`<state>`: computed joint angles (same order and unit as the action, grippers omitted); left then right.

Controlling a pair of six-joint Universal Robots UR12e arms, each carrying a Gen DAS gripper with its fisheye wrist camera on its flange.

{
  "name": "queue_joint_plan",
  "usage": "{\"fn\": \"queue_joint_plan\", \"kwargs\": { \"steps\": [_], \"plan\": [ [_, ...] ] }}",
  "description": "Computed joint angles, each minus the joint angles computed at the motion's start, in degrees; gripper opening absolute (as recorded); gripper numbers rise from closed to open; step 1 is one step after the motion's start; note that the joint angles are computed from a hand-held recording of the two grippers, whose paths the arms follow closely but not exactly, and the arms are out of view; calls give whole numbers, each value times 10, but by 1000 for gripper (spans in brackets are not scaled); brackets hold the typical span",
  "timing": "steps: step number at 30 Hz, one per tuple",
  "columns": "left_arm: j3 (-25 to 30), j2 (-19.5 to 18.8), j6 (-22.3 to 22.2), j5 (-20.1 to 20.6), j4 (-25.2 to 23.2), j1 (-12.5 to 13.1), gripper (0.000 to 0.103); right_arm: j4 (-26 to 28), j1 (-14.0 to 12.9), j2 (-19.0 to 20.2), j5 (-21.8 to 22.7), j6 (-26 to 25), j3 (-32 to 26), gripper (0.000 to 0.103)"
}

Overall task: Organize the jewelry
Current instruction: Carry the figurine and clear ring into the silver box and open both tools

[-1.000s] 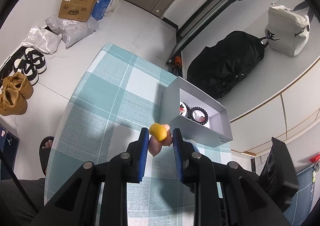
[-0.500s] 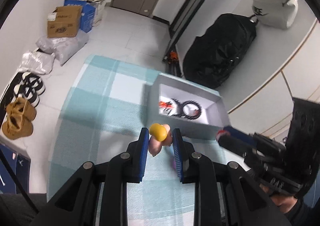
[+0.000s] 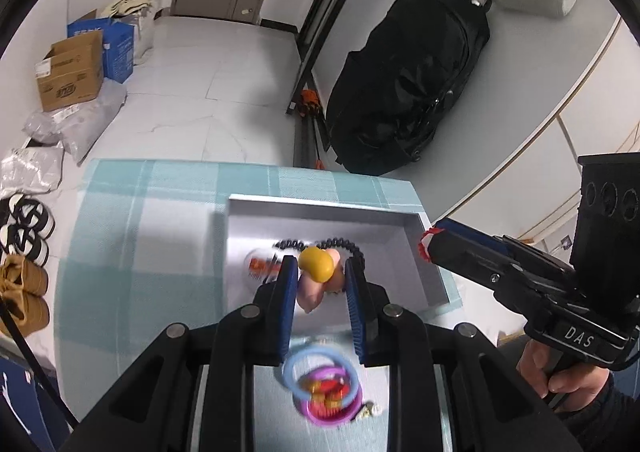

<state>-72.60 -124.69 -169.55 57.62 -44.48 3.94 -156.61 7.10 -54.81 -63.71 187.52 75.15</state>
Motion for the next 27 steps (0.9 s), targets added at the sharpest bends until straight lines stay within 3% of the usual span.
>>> {"fn": "queue_joint_plan", "kwargs": {
  "steps": [17,20,21,22,24,26,27],
  "plan": [
    [52,-34,42,-4,-64,-8,19,22,-11,34,16,44,-36,31],
    [59,-37,31,14,-71,-11,20,26,-11,37,18,54,-39,31],
    [61,-38,28,14,-74,-12,24,26,-12,37,23,55,-40,32],
    [64,-39,23,9,-83,-10,28,24,-12,37,23,56,-40,41],
    [59,-37,10,-16,-74,-5,53,9,-12,34,13,55,-33,60],
    [48,-33,-3,-27,-50,-1,64,-16,-12,29,3,62,-24,64],
    [43,-30,-9,-30,-37,-1,65,-26,-13,27,3,65,-19,66]
  ]
}}
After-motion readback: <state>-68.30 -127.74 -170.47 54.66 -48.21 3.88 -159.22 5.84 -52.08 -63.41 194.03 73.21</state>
